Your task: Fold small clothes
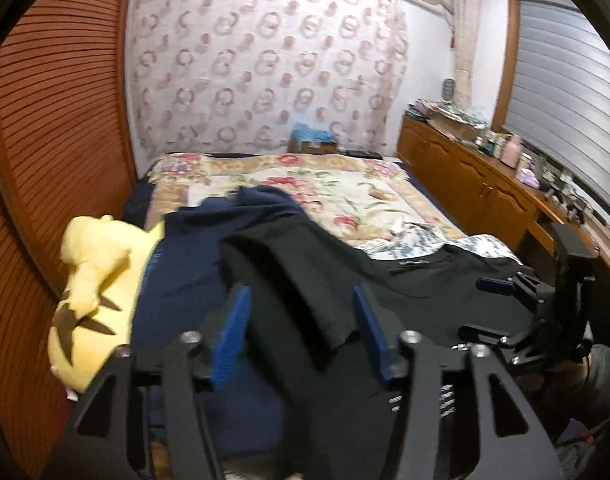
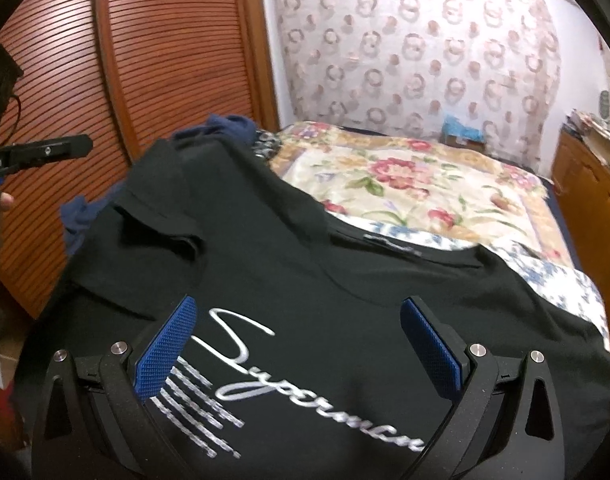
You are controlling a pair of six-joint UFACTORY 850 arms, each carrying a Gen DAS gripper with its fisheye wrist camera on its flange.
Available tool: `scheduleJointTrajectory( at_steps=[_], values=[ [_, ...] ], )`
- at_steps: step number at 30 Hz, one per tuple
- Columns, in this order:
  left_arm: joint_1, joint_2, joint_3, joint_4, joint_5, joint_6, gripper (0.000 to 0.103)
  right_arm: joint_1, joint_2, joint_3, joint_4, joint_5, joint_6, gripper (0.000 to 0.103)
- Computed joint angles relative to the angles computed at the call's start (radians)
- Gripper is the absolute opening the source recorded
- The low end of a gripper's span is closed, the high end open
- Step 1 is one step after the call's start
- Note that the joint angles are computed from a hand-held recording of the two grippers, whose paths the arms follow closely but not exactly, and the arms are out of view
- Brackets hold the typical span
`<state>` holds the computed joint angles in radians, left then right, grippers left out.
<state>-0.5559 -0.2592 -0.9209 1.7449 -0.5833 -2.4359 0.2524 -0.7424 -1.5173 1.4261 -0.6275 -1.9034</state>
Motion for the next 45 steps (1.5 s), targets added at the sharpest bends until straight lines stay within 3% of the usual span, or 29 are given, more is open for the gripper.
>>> scheduleJointTrajectory(
  at_steps=[5, 8, 12, 17, 21, 25, 31, 39, 45],
  values=[
    [-0.012, 0.004, 0.039, -0.041, -0.053, -0.018, 0.057, 0.035, -0.042, -0.071, -0.075, -0.101, 0.046, 0.089],
    [-0.015, 0.000, 0.051, -0.058, -0.066, -0.037, 0.058, 0.068, -0.073, -0.117, -0.115, -0.160, 0.063, 0.087],
    [-0.021, -0.006, 0.061, -0.067, -0.073, -0.062, 0.059, 0.119, -0.101, -0.153, -0.139, -0.165, 0.051, 0.085],
    [-0.031, -0.018, 0.053, -0.087, -0.095, -0.042, 0.059, 0.174, -0.140, -0.204, -0.182, -0.101, 0.035, 0.085],
    [-0.031, -0.022, 0.051, -0.075, -0.093, -0.053, 0.060, 0.185, -0.160, -0.232, -0.130, 0.019, 0.016, 0.082],
    [-0.036, -0.035, 0.038, -0.052, -0.086, -0.062, 0.060, 0.161, -0.185, -0.286, -0.047, 0.125, 0.049, 0.082],
    [-0.042, -0.072, -0.006, -0.021, -0.067, -0.059, 0.061, 0.112, -0.190, -0.322, -0.044, 0.109, 0.095, 0.082],
    [-0.052, -0.157, -0.099, 0.032, -0.005, -0.054, 0.061, 0.002, -0.102, -0.206, 0.013, 0.023, 0.040, 0.082],
    [-0.052, -0.244, -0.186, 0.052, 0.067, -0.041, 0.061, -0.095, -0.045, -0.114, 0.016, 0.039, -0.019, 0.082]
  ],
)
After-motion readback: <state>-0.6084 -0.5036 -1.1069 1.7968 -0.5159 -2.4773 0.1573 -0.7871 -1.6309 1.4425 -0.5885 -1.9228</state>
